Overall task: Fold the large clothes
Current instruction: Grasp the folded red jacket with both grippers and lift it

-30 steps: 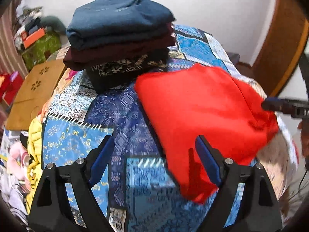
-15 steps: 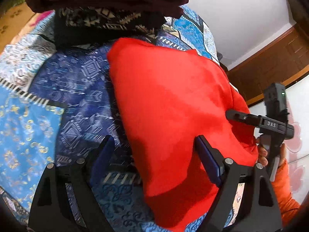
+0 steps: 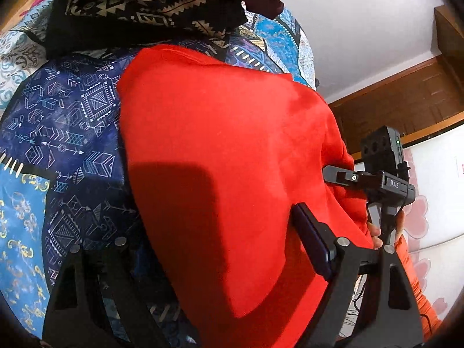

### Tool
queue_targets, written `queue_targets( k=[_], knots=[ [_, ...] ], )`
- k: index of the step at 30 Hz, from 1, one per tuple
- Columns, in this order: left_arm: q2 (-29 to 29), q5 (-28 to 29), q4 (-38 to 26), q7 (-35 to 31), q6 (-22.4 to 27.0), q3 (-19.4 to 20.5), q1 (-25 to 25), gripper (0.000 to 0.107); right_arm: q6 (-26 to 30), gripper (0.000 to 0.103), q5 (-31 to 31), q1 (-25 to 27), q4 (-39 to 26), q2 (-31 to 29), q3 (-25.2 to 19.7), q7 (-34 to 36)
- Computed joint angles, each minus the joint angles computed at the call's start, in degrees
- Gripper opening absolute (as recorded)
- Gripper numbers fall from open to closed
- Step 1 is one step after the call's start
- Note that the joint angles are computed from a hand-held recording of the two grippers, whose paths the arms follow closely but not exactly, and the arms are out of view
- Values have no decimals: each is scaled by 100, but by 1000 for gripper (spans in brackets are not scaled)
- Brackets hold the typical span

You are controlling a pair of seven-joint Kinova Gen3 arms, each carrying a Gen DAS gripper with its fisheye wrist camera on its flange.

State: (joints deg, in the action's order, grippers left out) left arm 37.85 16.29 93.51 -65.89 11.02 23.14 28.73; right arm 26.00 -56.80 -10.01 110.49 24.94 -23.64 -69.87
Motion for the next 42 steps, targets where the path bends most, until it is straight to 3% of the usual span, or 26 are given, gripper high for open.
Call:
queue_targets(
  k=[2,4,8,10,12,16,20,22,24,28,31,33,37,42],
  knots=[
    [-10,-16,1,42,-23,-74,76,78,-43,70,104,-171,-28,-35,111,-265],
    [-23,-45,-20,75,29,-144,131,71,-163,59,145,-263,-52,-9,69,-556],
    [1,83,212,-28,-231,350,-292,55,-465,39,448,234,-61,97,-702,-1084],
    [-15,109,294,-53,-307,519,-436,42,-562,34,790,118,-76,-17,-702,-1543],
    [-129,72,274,-9,-213,397,-313,33,-436,32,1138,-345,-127,-244,-302,-2009],
    [-506,-188,62,270,311,-458,502,29,-147,30,1797,-1343,-239,-698,565,-2941],
    [-869,-192,268,292,261,-414,510,28,-196,29,2588,-1508,-248,-1115,419,-3873],
    [-1188,-237,438,312,185,-472,561,28,-235,29,3001,-1911,-281,-1391,648,-4339],
    [-1521,-396,532,475,174,-783,832,28,-297,29,3463,-2254,-319,-1565,889,-4760],
    [-2142,-1258,496,1191,427,-1741,1683,28,-273,29,4395,-3316,-723,-1817,1686,-5608],
    [-2501,-1957,374,1556,668,-2103,1943,28,-253,29,5094,-4008,-1152,-1778,2253,-6160],
    [-2739,-2309,326,1645,814,-2077,1823,28,-206,29,5544,-4022,-1482,-1685,2182,-6458],
    [-2815,-2616,-156,1474,1159,-1897,1364,28,-119,29,6339,-3285,-2067,-1435,1297,-6913],
    [-2789,-2579,-669,876,1412,-1543,568,28,-44,29,6376,-3145,-3001,-924,1295,-6602]
  ],
)
